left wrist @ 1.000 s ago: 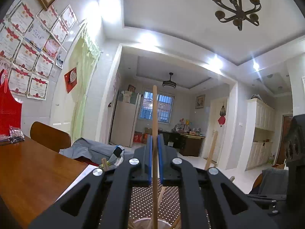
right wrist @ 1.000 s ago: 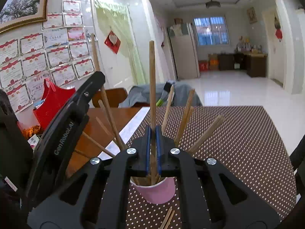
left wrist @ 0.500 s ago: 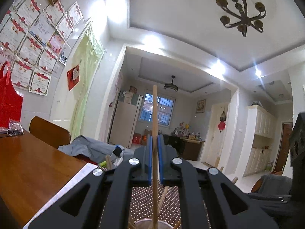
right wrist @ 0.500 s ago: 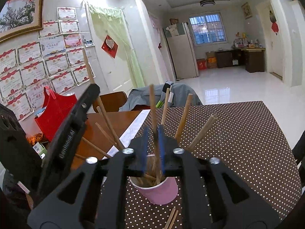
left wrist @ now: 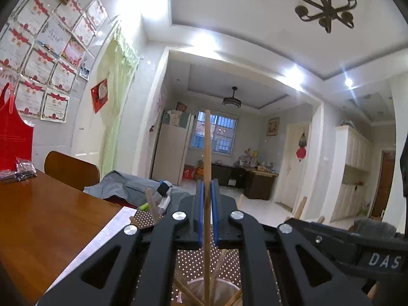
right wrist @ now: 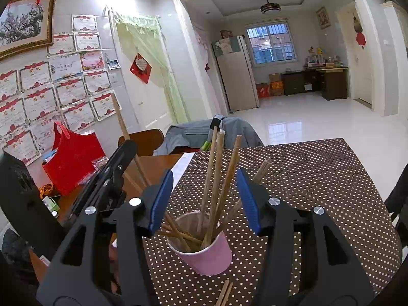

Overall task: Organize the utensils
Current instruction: 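Lower the left tool's stick into the pink cup and open while the right tool releases its stick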

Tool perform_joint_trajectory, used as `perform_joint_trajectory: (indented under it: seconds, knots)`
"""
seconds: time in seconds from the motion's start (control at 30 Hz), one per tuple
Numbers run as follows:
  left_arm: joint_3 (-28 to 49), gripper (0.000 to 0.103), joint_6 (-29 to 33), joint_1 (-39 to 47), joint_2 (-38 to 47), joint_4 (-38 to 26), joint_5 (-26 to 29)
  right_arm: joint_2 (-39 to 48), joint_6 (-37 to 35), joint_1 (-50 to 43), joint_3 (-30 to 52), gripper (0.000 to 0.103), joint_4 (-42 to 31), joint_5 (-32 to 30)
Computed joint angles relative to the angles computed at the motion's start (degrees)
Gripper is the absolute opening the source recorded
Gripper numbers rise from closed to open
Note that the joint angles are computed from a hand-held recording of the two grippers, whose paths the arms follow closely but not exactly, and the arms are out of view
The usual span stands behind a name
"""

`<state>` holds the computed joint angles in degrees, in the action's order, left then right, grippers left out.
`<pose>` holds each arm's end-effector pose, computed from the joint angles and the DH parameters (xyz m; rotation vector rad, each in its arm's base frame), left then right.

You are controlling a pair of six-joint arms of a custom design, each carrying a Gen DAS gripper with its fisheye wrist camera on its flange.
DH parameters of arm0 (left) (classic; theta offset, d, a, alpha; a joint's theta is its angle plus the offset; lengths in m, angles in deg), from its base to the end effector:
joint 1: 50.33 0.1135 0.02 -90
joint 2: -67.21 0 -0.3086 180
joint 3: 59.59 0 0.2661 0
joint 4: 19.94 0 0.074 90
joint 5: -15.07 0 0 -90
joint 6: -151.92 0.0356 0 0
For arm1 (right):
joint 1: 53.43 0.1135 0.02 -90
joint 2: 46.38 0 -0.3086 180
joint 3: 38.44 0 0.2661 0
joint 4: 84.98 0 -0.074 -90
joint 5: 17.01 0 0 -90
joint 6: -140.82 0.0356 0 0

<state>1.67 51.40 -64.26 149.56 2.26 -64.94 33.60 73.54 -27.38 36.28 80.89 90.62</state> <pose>0.3249 -0.0869 0.3257 0.1859 1.5599 -0.4715 0.3040 0.1366 0.3572 0.1527 1.8967 0.2859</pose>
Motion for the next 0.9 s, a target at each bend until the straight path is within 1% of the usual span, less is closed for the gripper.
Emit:
perform_joint_trajectory:
  seconds: [0.13,0.2,0.57,0.63,0.67,0.73,0.77,0.8,0.9]
  knots:
    - [0.86,0.008,0.1,0.41,-0.93,-4.12,1.6,0.32,0.36,-0.14,0.85,0.053,-1.51,0.65]
    - [1.45,0.024,0.24,0.53,-1.28,-6.48,2.0,0.44,0.49,-0.16,1.19,0.053,-2.14,0.6]
    - [1.65,0.026,2.78,0.78,-3.62,-10.36,1.83,0.49,0.09,0.73,1.91,0.055,-3.62,1.12]
    - [2.66,0.03,3.15,0.52,-3.28,-11.88,1.13,0.29,0.08,0.74,1.65,0.056,-3.72,1.17]
    - [3.77,0.032,3.64,0.35,-2.85,-13.53,0.46,0.24,0.13,0.8,1.66,0.056,-3.89,1.53]
    - [8.43,0.033,5.4,-0.65,-0.97,-20.67,-3.16,0.07,0.13,0.78,1.62,0.056,-3.98,1.85]
    - [9.94,0.033,5.33,-0.81,-0.2,-22.87,-4.12,-0.03,0.2,0.76,1.54,0.056,-3.98,1.96]
    - [11.39,0.033,4.98,-0.56,0.66,-24.94,-3.59,-0.1,0.36,0.74,1.56,0.057,-4.03,2.24]
    - [13.47,0.033,4.7,-0.43,1.84,-27.12,-3.48,-0.12,0.55,0.46,1.47,0.057,-4.05,2.2]
